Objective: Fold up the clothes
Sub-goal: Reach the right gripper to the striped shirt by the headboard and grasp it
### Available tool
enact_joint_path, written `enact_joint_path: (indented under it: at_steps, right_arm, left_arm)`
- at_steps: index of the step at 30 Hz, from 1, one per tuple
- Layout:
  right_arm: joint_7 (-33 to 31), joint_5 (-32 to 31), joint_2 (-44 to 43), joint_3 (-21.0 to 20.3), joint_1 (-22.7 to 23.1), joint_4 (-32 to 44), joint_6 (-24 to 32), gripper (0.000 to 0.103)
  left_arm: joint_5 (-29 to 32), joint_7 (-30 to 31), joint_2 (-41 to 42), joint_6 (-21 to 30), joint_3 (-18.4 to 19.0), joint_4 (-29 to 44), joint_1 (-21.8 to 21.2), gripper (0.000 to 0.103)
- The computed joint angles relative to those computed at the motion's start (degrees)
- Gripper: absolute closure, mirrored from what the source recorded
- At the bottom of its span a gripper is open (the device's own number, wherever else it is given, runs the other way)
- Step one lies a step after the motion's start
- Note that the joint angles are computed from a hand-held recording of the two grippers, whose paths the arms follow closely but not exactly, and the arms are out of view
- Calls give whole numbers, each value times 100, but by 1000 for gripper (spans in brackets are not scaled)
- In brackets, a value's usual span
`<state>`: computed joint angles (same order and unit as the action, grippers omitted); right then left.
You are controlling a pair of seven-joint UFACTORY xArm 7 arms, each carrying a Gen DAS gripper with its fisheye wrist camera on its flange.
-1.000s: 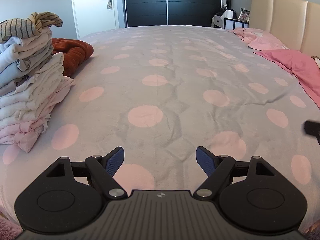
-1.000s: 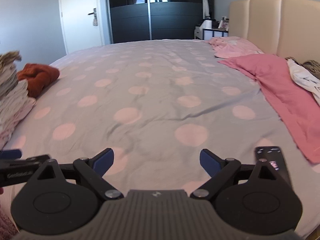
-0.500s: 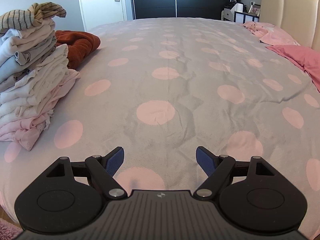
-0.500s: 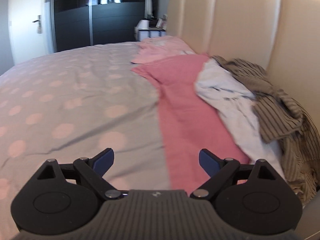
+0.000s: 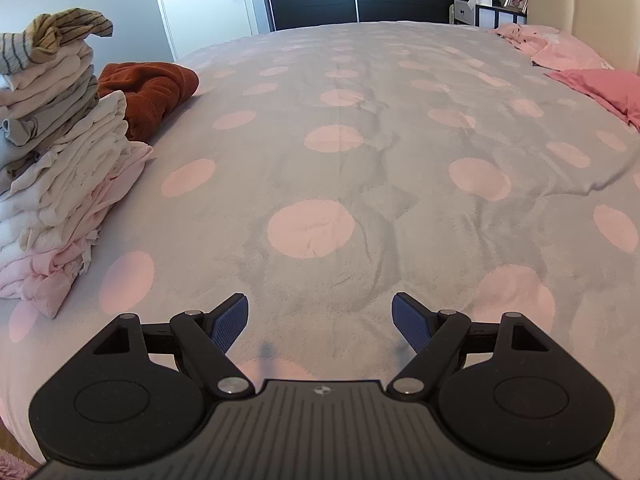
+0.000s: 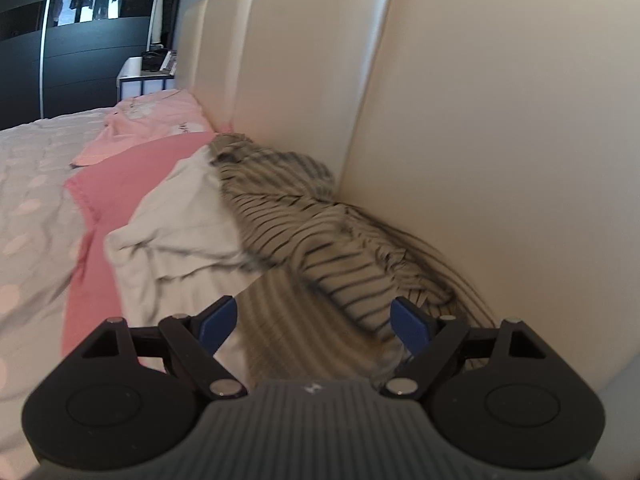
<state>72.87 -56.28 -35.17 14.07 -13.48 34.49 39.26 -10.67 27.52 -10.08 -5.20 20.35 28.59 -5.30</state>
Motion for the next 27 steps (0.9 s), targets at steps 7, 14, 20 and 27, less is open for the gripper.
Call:
enact_joint_path:
  at_steps: [7, 14, 20, 27]
  right_arm:
    - [-340, -11, 830, -340, -40, 583, 52, 93]
    - [-739, 169, 715, -302, 497, 867, -8, 99]
    - [-1721, 1104, 876, 143, 1255, 1624, -195, 100]
    - [-2156, 1830, 1868, 860, 2321, 2936, -513, 101]
  left_arm:
    - [-207, 354, 228, -67, 451, 138, -812, 24]
    - [-434, 660, -155, -14, 1485, 71, -1936, 24]
    - [-635, 997, -930, 214, 1705, -42, -2000, 24]
    - [-748, 1363, -1789, 458, 1770, -127, -1540, 24]
